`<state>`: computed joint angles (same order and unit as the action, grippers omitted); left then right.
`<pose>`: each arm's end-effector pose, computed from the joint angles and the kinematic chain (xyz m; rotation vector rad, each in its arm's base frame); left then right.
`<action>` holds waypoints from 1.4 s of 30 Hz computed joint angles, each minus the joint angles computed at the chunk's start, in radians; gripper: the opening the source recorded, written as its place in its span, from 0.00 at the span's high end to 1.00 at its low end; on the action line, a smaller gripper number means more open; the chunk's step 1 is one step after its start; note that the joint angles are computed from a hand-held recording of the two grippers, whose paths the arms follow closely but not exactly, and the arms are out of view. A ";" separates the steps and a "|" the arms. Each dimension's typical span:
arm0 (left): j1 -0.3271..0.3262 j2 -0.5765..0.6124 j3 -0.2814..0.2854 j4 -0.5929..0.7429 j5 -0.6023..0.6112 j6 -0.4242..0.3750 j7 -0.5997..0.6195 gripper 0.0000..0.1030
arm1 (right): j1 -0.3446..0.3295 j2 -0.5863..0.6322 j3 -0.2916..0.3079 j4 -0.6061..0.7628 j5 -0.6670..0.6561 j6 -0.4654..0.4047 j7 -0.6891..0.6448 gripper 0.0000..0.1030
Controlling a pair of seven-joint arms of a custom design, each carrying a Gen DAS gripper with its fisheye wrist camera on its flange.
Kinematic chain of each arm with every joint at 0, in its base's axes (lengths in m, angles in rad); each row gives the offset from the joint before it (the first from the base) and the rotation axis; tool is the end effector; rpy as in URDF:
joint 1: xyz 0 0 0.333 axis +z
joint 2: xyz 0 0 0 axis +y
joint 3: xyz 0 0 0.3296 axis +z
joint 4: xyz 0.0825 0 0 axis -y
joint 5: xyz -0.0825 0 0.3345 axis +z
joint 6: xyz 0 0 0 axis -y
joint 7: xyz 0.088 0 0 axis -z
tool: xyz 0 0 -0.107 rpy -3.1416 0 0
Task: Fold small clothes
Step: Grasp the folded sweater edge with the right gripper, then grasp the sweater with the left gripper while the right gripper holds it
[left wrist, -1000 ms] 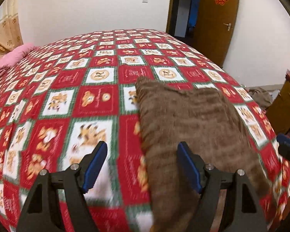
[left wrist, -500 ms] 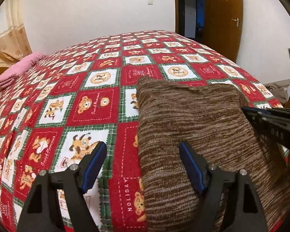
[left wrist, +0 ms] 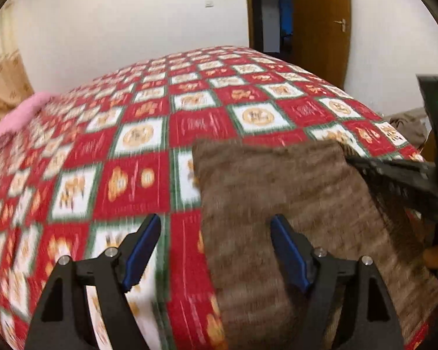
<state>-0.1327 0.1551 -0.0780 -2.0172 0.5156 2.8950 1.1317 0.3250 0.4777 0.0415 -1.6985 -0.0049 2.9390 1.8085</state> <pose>0.5687 -0.1489 0.4968 -1.5575 1.9455 -0.6578 0.6407 0.2405 0.4489 -1.8144 1.6073 -0.4366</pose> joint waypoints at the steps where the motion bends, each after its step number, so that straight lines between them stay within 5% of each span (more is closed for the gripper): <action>1: 0.016 0.028 -0.018 0.043 -0.051 -0.015 0.058 0.21 | -0.002 -0.001 0.003 -0.006 0.003 0.009 -0.002 0.98; 3: 0.061 0.090 -0.067 0.132 -0.208 -0.074 0.201 0.21 | -0.010 -0.004 0.011 -0.018 0.011 0.029 -0.008 0.98; 7: 0.096 0.226 -0.088 0.316 -0.402 -0.224 0.299 0.21 | -0.014 -0.005 0.018 -0.028 0.020 0.051 -0.017 0.97; 9: 0.125 0.255 -0.108 0.330 -0.491 -0.207 0.350 0.12 | -0.040 -0.006 0.048 -0.036 0.044 0.067 -0.038 0.97; 14: 0.049 0.266 -0.030 0.340 -0.425 -0.182 0.307 0.00 | -0.165 -0.003 0.198 -0.061 0.165 0.117 -0.143 0.96; 19: 0.058 0.321 -0.037 0.454 -0.446 -0.275 0.317 0.00 | -0.250 -0.001 0.308 -0.085 0.276 0.166 -0.234 0.95; 23: 0.087 0.303 -0.057 0.405 -0.486 -0.219 0.337 0.00 | -0.378 -0.019 0.458 -0.193 0.318 0.399 -0.232 0.95; 24: 0.089 0.300 -0.058 0.394 -0.494 -0.202 0.335 0.00 | -0.371 -0.022 0.448 -0.198 0.329 0.408 -0.224 0.95; 28: 0.019 0.300 0.009 0.397 -0.383 -0.200 0.265 0.00 | -0.265 -0.006 0.317 -0.110 0.268 0.221 -0.177 0.95; 31: 0.036 0.303 -0.008 0.401 -0.387 -0.204 0.267 0.00 | -0.163 -0.006 0.194 -0.074 0.229 0.151 -0.135 0.95; 36: 0.024 0.299 0.005 0.394 -0.351 -0.196 0.241 0.00 | -0.107 -0.003 0.125 -0.060 0.205 0.123 -0.104 0.95; 42: 0.025 0.297 0.004 0.382 -0.336 -0.175 0.227 0.00 | 0.058 0.018 -0.081 0.004 0.045 0.034 0.038 0.95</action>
